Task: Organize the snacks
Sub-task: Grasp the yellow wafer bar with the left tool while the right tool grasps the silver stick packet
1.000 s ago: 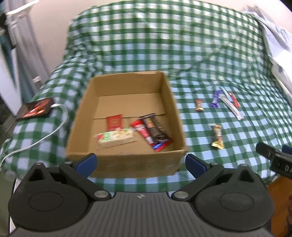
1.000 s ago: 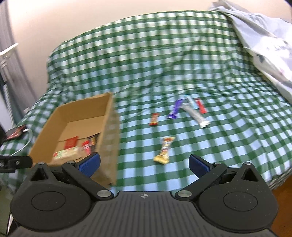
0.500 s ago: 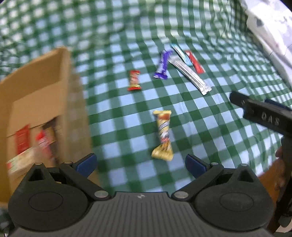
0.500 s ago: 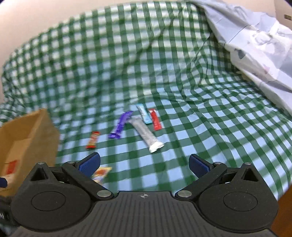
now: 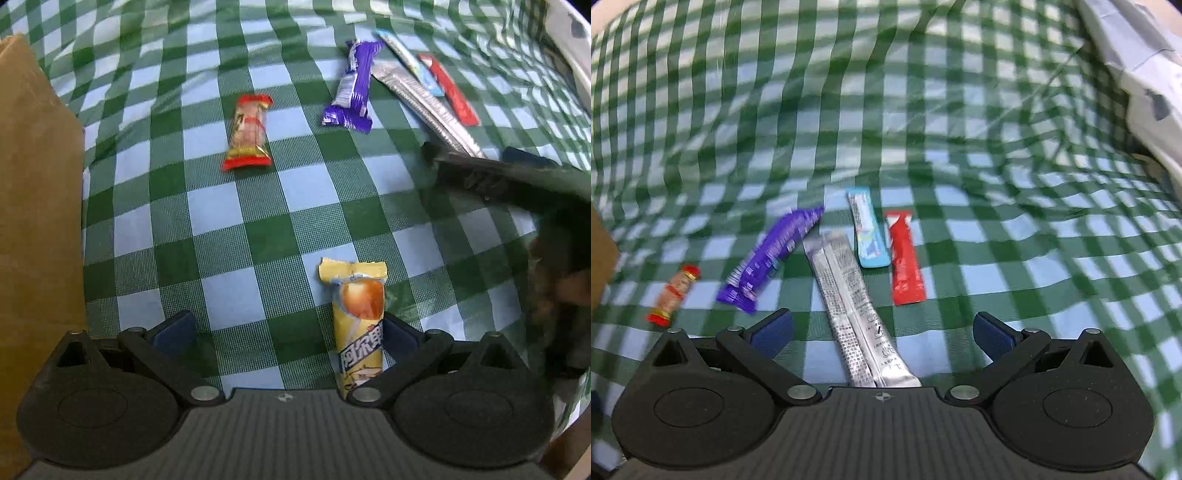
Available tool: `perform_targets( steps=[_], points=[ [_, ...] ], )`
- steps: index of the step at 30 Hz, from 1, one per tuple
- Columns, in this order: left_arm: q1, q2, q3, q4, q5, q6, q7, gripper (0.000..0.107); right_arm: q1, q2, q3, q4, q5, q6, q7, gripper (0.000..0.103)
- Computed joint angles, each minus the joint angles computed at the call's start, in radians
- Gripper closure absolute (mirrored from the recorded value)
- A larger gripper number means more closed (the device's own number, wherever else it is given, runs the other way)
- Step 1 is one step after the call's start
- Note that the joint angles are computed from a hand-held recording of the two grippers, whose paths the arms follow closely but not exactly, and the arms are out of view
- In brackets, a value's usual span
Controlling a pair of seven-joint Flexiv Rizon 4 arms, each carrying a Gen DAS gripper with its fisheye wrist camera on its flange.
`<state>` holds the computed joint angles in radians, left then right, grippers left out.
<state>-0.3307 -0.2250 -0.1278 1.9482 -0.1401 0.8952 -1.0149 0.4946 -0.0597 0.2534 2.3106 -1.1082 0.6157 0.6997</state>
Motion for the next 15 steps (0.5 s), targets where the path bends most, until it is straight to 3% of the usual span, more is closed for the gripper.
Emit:
perform_targets(
  steps=[3, 6, 15],
  points=[
    [0.008, 0.012, -0.006, 0.035, -0.026, 0.051, 0.052, 0.004, 0.033, -0.053, -0.001, -0.022, -0.069, -0.106, 0.007, 0.001],
    [0.005, 0.011, -0.001, 0.020, -0.014, 0.024, 0.034, 0.004, 0.021, -0.041, -0.011, -0.005, -0.087, -0.069, 0.036, 0.000],
    [0.006, 0.012, -0.001, 0.020, -0.015, 0.021, 0.037, 0.004, 0.030, -0.044, -0.005, -0.013, -0.075, -0.087, 0.025, 0.001]
  ],
)
